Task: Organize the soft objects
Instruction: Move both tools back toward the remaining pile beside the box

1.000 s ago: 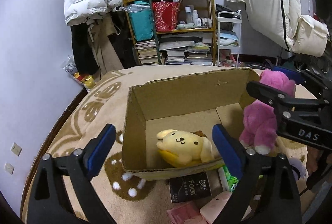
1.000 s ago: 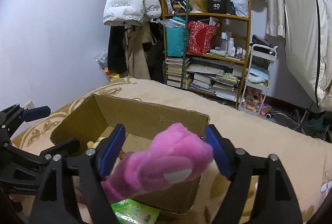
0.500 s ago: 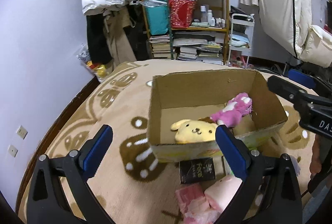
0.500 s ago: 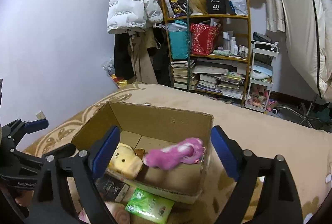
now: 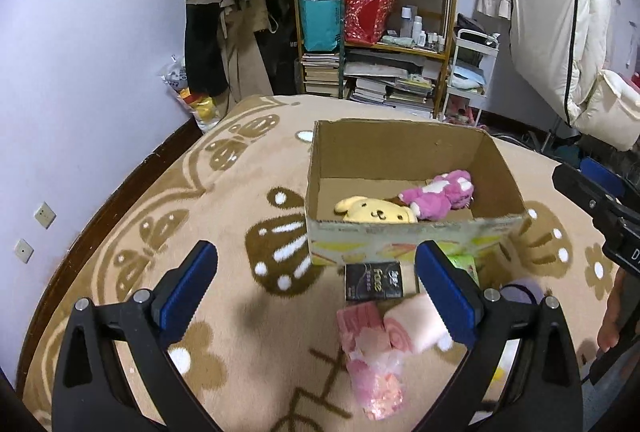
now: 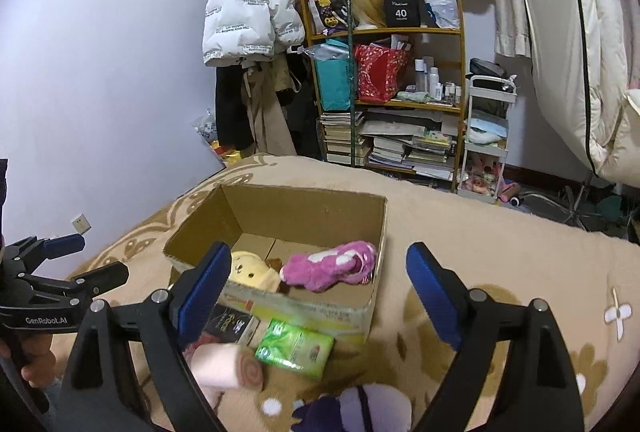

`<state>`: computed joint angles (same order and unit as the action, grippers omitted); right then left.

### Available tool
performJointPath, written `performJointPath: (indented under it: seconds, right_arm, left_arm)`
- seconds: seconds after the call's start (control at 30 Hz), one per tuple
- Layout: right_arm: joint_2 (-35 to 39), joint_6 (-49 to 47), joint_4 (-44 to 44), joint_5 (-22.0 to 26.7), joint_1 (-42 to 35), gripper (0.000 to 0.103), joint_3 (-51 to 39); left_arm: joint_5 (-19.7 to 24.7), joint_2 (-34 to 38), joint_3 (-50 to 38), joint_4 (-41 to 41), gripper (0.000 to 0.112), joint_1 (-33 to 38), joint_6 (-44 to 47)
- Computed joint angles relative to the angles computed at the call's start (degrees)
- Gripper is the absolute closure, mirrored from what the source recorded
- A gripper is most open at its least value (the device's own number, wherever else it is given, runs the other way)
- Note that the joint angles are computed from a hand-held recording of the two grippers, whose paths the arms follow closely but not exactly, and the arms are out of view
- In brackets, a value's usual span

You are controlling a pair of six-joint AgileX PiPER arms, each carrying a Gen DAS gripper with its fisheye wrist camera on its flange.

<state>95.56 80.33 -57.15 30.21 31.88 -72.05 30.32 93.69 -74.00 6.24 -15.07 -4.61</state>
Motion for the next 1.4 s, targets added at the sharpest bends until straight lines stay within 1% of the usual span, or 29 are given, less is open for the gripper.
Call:
performJointPath:
  seconds: [0.27, 0.4, 0.53, 0.63, 0.73, 0.87, 0.97, 1.1, 1.4]
  right_arm:
    - [-2.66, 1.52, 0.23, 4.12, 5.31, 0.01, 2.84]
    - [-2.93, 2.02, 0.65, 4.73, 7.07, 0.01, 3.53]
    - [-2.48, 1.78, 1.12, 4.7, 8.3, 0.01, 3.68]
    - [-1.61, 1.88, 1.32, 4.39, 9.02, 0.01, 3.76]
    - [-0.45, 1.71, 2.03, 3.44, 9.03, 0.01, 3.85]
    - [1.48, 0.33, 3.99, 1.42, 8.48, 0.01, 3.3]
    - [3.67, -2.04, 5.47, 1.06, 8.39, 0.01, 1.76]
    - [5.9, -4.86, 7.71, -1.21, 7.51, 0.01, 0.81]
    - [12.54, -16.76, 19.17, -5.13, 5.06, 0.01, -3.64]
  left_arm:
    - [2.31, -4.36, 4.24, 1.06, 0.014, -1.03, 1.06]
    - [3.31, -5.65, 5.72, 0.93, 0.014, -1.04, 1.03]
    - [4.34, -5.41, 5.97, 0.21, 0.014, -0.59, 1.18]
    - [4.97, -4.11, 5.25, -2.93, 0.014, 0.99, 2.65]
    - [6.89, -2.15, 3.56, -8.88, 0.014, 3.46, 5.86]
    - [7.1, -0.11, 2.62, -9.29, 0.014, 4.36, 5.48]
    - [7.57, 1.86, 1.14, -9.39, 0.014, 4.7, 5.12]
    - [9.77, 5.33, -1.97, -12.09, 0.014, 5.94, 7.23]
    - [12.46, 12.88, -7.64, -12.67, 0.014, 5.81, 6.54]
